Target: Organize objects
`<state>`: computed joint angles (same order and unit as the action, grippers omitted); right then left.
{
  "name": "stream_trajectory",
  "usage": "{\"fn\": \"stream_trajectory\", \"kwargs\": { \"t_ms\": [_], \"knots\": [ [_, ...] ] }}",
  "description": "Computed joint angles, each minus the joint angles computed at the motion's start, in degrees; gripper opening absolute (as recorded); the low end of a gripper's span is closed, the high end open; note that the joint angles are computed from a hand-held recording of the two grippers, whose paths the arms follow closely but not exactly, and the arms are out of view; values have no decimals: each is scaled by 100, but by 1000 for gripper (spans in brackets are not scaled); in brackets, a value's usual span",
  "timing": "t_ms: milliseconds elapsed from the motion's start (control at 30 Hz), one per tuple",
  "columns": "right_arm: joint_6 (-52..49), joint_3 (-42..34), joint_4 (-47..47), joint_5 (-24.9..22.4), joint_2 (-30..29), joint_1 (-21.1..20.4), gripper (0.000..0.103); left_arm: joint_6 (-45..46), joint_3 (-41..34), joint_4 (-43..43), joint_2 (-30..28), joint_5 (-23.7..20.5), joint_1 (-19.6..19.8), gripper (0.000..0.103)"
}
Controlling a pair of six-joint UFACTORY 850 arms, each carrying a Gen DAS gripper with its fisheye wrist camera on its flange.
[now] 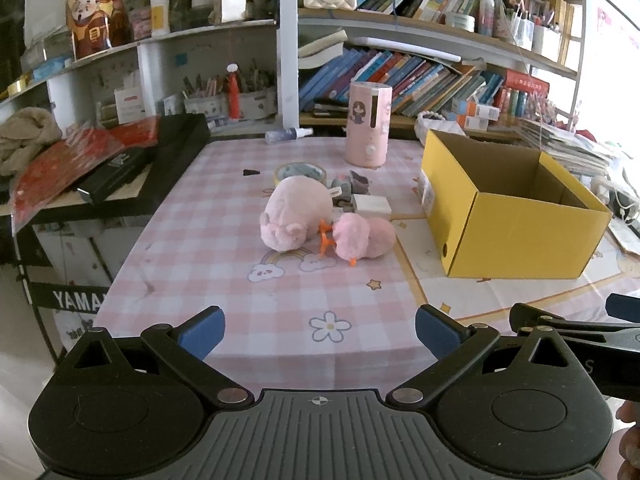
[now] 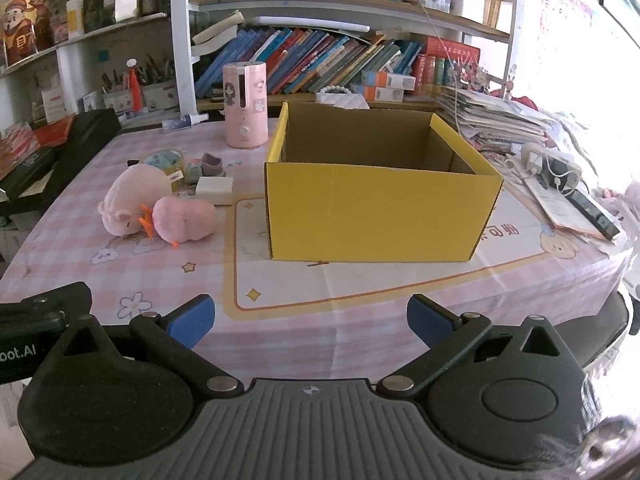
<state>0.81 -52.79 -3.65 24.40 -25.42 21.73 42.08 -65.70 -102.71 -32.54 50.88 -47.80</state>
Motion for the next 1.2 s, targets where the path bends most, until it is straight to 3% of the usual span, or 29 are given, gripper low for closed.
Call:
{"fn": "stream_trajectory", "kwargs": {
  "t_ms": [300, 767, 1200],
  "knots": [
    [221, -65, -382, -41, -50, 60, 99, -198, 165, 17, 91, -84, 42, 102],
    [1494, -637, -2511, -222, -474, 172, 68, -518, 319, -93, 139, -122, 349, 101],
    [2449, -1950, -4677, -45, -1396, 293, 66, -661, 185, 587, 91, -598, 1098, 97]
  ]
}}
